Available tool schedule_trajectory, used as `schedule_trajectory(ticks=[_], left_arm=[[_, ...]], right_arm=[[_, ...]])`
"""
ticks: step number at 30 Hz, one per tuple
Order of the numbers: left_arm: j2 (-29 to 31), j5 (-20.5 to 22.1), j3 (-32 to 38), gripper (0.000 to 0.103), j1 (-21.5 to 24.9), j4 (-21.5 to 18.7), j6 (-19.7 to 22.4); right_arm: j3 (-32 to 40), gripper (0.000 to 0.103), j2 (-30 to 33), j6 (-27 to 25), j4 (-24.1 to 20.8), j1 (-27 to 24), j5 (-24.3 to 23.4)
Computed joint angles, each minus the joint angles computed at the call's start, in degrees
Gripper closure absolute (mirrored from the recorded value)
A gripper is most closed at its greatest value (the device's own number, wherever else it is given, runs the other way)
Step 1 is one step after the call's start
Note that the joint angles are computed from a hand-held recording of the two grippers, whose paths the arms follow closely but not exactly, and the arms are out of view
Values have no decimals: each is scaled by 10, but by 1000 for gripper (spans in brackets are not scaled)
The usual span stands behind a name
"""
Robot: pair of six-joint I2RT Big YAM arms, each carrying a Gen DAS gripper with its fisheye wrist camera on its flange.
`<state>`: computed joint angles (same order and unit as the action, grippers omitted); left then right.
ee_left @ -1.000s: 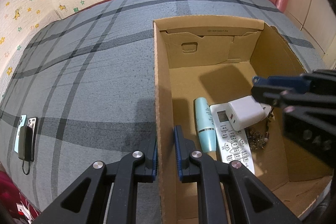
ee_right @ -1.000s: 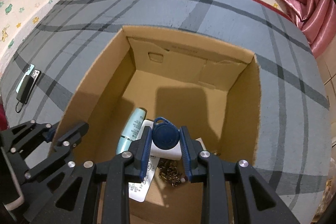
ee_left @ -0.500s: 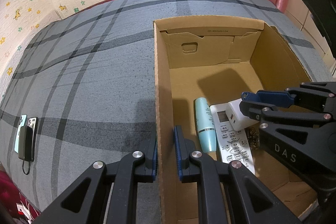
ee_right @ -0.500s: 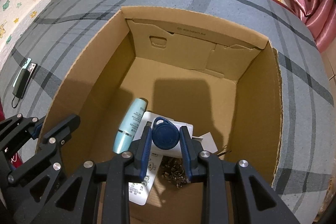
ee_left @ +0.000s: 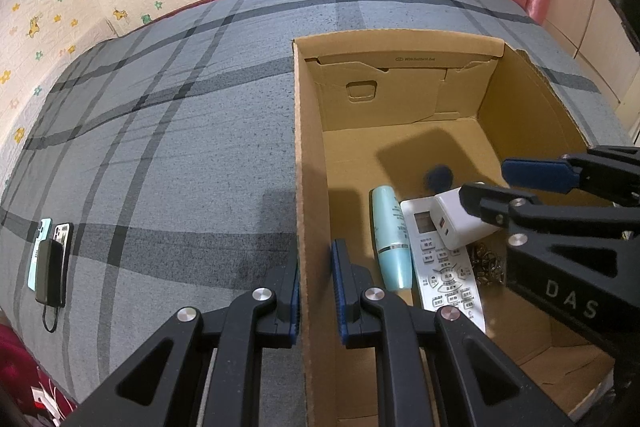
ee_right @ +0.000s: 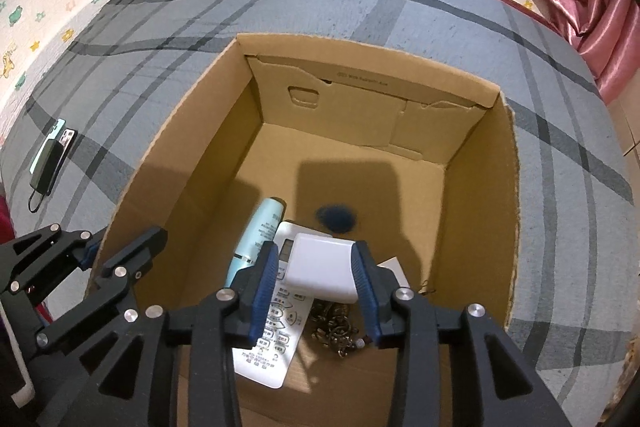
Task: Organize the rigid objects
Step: 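Lower the key fob into the box and open the right gripper, then move the right gripper out of the box to the black tape roll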
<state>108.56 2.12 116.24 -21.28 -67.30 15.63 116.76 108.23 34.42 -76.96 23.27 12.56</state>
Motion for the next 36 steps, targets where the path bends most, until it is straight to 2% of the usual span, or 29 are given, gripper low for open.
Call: schedule_trajectory(ticks=[7,11,13,17,21,36], left_arm=[[0,-1,0,89,0,0,0],[0,-1,-1,89,0,0,0],[0,-3,-2,89,-1,1,1],[-1,-4,-3,89,-1,2,2],[-1,-8,-2,89,-2,2,4],[-2,-4,-6,89,0,4,4]], right_arm=[[-8,51,-15,6,5,0,8],[-15,38,-27,8,7,0,17],[-17,27,-32,9,6,1,22],[-24,18,-46,11,2,0,38],[-46,3,-72,16,14,-3,47],[-168,3,-193,27,27,-8,82]])
